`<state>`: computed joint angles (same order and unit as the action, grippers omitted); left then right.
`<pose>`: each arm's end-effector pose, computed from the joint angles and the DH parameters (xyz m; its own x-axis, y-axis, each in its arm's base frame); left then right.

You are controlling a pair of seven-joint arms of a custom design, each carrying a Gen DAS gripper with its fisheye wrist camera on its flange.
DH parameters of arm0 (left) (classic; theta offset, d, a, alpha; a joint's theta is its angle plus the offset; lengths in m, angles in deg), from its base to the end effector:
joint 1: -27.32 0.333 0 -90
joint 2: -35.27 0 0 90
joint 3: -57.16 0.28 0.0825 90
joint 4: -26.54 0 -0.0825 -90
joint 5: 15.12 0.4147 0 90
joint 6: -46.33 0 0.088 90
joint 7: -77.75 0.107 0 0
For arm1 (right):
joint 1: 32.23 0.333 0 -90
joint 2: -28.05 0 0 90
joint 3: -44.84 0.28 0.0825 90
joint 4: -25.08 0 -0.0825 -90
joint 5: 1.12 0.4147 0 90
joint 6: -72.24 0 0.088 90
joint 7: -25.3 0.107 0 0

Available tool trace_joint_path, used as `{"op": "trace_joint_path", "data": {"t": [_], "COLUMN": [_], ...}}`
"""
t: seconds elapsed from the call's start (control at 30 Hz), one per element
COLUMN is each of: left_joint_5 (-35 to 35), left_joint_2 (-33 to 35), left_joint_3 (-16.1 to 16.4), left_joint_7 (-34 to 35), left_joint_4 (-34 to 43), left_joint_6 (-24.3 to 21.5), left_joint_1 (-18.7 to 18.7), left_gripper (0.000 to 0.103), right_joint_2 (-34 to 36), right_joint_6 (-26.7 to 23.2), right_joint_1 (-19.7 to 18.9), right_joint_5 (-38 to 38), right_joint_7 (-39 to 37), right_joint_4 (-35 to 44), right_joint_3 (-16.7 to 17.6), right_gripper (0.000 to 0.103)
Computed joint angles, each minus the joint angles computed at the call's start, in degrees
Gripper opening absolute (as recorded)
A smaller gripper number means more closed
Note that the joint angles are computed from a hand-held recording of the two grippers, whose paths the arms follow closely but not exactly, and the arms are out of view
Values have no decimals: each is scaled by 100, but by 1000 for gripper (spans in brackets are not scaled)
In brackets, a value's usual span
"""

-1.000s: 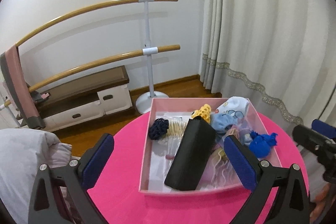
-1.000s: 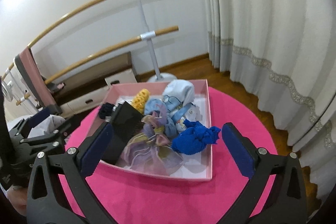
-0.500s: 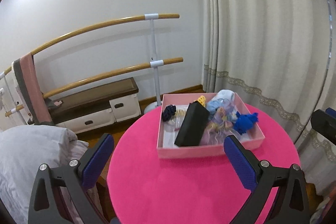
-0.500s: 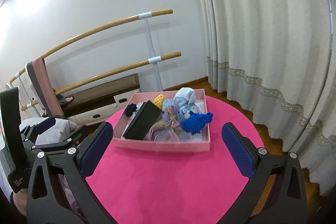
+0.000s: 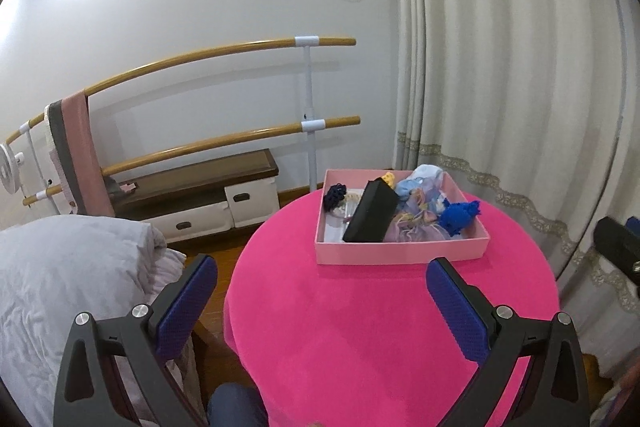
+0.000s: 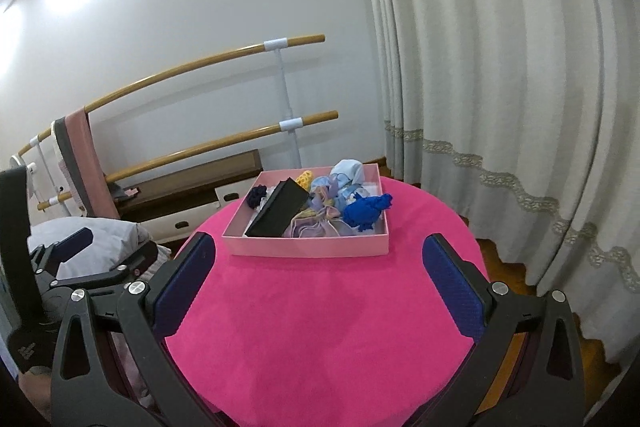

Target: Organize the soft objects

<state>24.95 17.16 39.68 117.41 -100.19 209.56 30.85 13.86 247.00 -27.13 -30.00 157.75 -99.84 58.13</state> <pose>0.5211 -0.1786 0.5567 0.0343 -0.9992 -0.0195 -0.5071 -0.0006 -0.8619 0.5180 0.2221 0.5722 0.1687 -0.9758 -0.1394 -0.4491 0.0498 -0.8921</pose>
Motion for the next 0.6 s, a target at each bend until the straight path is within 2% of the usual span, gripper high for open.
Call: {"op": "trace_joint_path", "data": {"t": [0.1,0.27,0.5,0.6], "left_joint_5": [-366,-788,-1197,-1395], "left_joint_2": [-291,-800,-998,-983], "left_joint_3": [130,109,-69,-16], "left_joint_7": [315,638,896,1071], "left_joint_4": [-235,-596,-716,-710], "left_joint_6": [7,188,207,162], "left_joint_1": [-234,-317,-156,-206], "left_gripper": [103,103,103,103], "right_joint_2": [-131,-249,-335,-337], "right_joint_6": [-17,-17,13,31], "right_joint_1": [-119,-242,-329,-381], "right_joint_5": [-169,-290,-276,-295], "right_joint_7": [181,359,427,477], "right_joint_4": [-112,-187,-282,-277], "right_joint_3": [132,214,277,316], "right_gripper": [103,103,103,103]}}
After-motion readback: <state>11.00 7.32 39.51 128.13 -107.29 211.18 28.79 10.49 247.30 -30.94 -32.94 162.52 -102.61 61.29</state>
